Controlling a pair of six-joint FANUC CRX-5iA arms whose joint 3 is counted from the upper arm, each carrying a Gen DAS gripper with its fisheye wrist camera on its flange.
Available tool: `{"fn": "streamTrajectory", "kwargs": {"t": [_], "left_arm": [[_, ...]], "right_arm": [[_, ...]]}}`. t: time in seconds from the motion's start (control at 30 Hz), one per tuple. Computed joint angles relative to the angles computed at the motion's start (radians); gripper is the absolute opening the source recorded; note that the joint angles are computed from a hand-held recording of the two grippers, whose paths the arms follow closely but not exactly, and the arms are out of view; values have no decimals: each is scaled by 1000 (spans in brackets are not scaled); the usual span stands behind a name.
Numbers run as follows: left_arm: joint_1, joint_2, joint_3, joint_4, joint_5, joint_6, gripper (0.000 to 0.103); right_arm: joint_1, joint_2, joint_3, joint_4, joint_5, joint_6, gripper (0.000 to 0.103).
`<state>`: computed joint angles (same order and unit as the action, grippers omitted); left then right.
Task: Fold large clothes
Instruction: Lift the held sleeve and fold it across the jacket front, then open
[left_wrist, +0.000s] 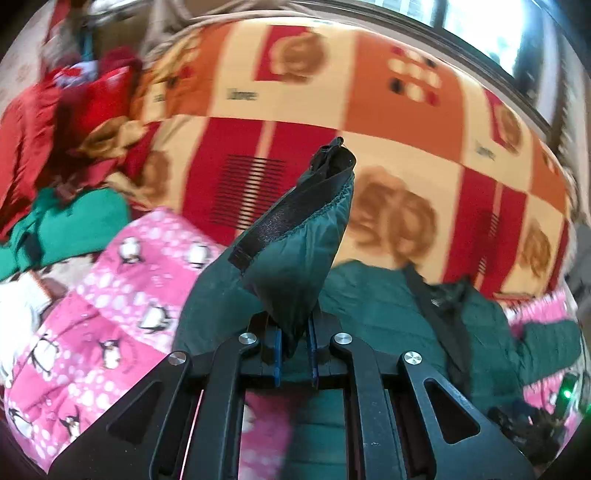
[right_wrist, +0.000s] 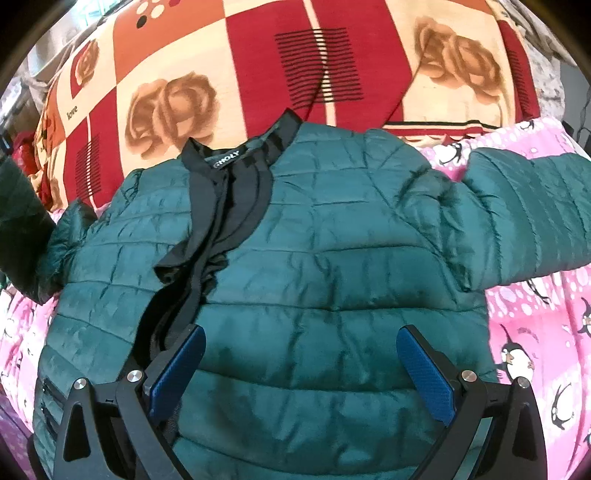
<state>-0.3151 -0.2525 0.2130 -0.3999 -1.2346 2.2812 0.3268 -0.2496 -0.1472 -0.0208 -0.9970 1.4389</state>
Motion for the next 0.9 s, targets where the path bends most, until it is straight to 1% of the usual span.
{"fn": "streamTrajectory", "kwargs": {"t": [0.17, 0.3, 0.43, 0.67, 0.8, 0.9], "left_arm": [[-79, 88, 73, 22, 6, -16, 9], [-151, 179, 151, 27, 3, -34, 9], [-199, 272, 224, 48, 9, -61, 9], [-245, 423, 320, 100, 4, -74, 9], [-233, 471, 321, 167, 19, -67, 9], [-241, 509, 331, 177, 10, -59, 9]], "right_arm": [[-26, -6, -2, -9, -5, 13, 103], [-50, -15, -8, -6, 3, 21, 103], [-103, -9, 12, -43, -6, 46, 103], [-173, -4, 27, -80, -18, 87, 103], [-206, 8, 37, -97, -31, 97, 103], [-220, 20, 44, -110, -41, 106, 103]]}}
